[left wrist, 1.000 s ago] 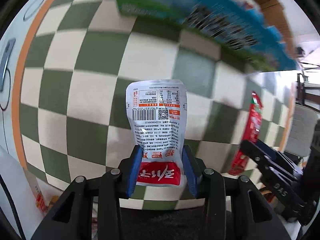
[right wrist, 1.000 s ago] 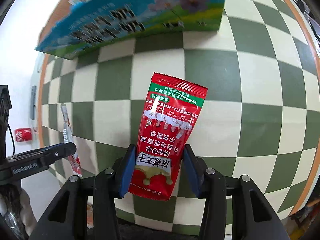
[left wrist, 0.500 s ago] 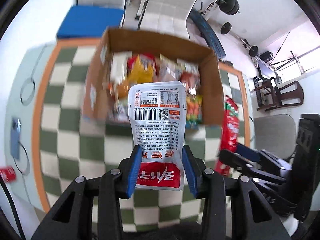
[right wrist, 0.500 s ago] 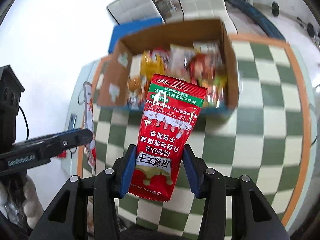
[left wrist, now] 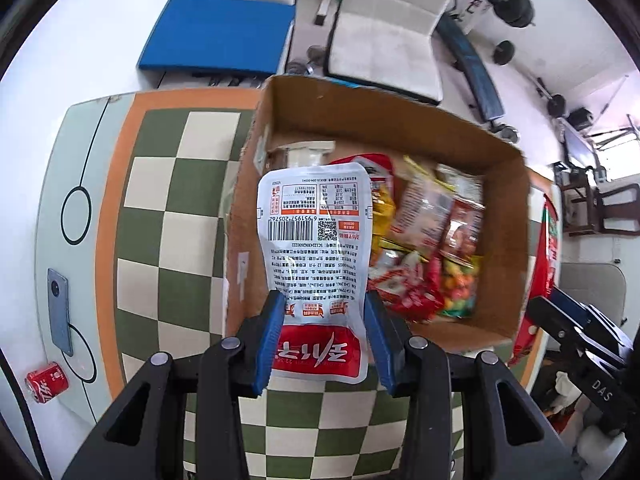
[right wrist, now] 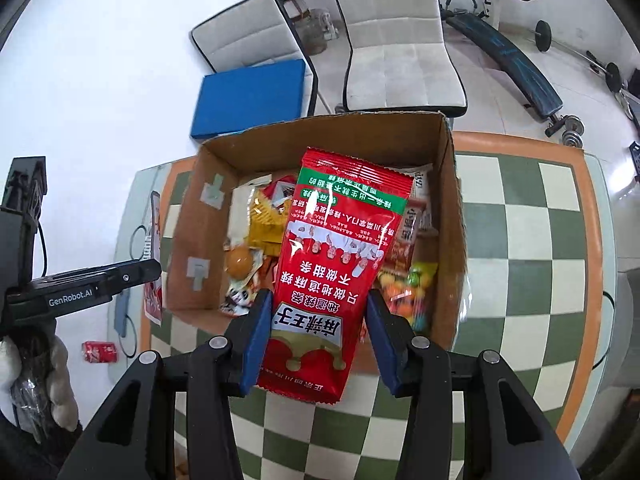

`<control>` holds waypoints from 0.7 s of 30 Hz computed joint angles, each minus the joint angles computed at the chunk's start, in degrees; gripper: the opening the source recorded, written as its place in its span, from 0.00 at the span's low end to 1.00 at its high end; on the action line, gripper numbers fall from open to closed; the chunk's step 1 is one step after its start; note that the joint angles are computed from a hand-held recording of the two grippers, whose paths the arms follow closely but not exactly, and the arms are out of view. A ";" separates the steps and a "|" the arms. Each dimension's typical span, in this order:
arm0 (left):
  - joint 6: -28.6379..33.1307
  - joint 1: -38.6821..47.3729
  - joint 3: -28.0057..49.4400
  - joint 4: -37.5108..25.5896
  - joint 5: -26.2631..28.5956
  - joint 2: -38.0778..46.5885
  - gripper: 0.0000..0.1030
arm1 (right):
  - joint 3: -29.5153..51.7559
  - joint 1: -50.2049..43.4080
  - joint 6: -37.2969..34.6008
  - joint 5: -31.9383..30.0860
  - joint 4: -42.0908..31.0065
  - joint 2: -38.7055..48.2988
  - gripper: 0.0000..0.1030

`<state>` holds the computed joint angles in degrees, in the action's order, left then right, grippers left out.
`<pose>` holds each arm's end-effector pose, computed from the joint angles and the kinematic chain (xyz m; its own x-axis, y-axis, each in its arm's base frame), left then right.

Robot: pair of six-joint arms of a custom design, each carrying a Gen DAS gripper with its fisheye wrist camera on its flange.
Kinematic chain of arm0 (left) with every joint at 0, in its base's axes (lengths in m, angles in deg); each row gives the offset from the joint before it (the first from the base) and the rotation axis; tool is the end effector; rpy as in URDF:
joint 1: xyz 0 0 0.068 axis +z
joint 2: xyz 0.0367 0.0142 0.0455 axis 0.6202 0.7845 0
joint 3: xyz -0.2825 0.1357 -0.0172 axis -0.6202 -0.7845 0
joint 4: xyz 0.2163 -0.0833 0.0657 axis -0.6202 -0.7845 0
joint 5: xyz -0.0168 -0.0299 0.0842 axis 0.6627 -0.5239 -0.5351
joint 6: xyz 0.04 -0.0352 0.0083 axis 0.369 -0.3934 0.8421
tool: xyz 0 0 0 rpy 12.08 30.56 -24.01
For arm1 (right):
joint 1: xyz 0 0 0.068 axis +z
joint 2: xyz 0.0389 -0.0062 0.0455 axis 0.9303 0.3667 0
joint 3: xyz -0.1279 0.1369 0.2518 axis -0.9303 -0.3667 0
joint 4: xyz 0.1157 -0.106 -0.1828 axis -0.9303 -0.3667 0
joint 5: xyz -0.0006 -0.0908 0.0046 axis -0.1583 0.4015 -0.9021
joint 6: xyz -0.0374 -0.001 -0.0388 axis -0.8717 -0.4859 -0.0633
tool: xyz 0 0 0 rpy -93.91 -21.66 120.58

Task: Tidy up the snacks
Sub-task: 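Lift both packets over the box and open both tools to drop them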

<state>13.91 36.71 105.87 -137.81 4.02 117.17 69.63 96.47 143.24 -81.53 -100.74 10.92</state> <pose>0.3712 -0.0157 0.3053 -0.8856 0.4625 -0.0431 0.4635 0.8741 -0.1454 0.1482 0.0788 0.3180 -0.8391 0.5023 -0.2088 0.4272 0.8461 0.3189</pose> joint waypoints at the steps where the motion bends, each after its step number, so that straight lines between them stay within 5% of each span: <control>1: -0.55 -0.23 -0.13 0.46 -0.49 0.68 0.38 | -0.50 -1.50 -1.41 -0.91 0.85 1.16 0.49; 6: -2.07 -1.35 -0.56 1.14 -2.00 1.99 0.38 | -2.31 -5.95 -4.90 -3.39 3.31 6.04 0.53; 9: -2.60 -1.49 -1.20 1.76 -2.91 2.18 0.40 | -3.40 -6.13 -4.44 -2.59 4.31 6.41 0.68; 11: -2.97 -1.64 -1.50 1.62 -3.75 2.31 0.56 | -3.92 -6.41 -4.71 -3.03 4.48 6.42 0.82; 12: -2.70 -1.68 -1.93 1.90 -3.80 2.07 0.67 | -4.13 -6.45 -4.84 -3.16 4.45 6.32 0.83; 15: -2.45 -2.03 -4.24 3.61 -4.53 0.38 0.73 | -4.44 -5.80 -4.14 -2.26 3.42 6.32 0.83; 16: -2.64 -2.09 -5.05 3.74 -4.25 -0.18 0.84 | -4.83 -5.58 -3.75 -2.11 3.49 5.98 0.83; 21: -2.51 -3.02 -11.30 6.45 -3.82 -4.34 0.89 | -6.31 -2.99 -0.38 -0.54 2.84 4.95 0.87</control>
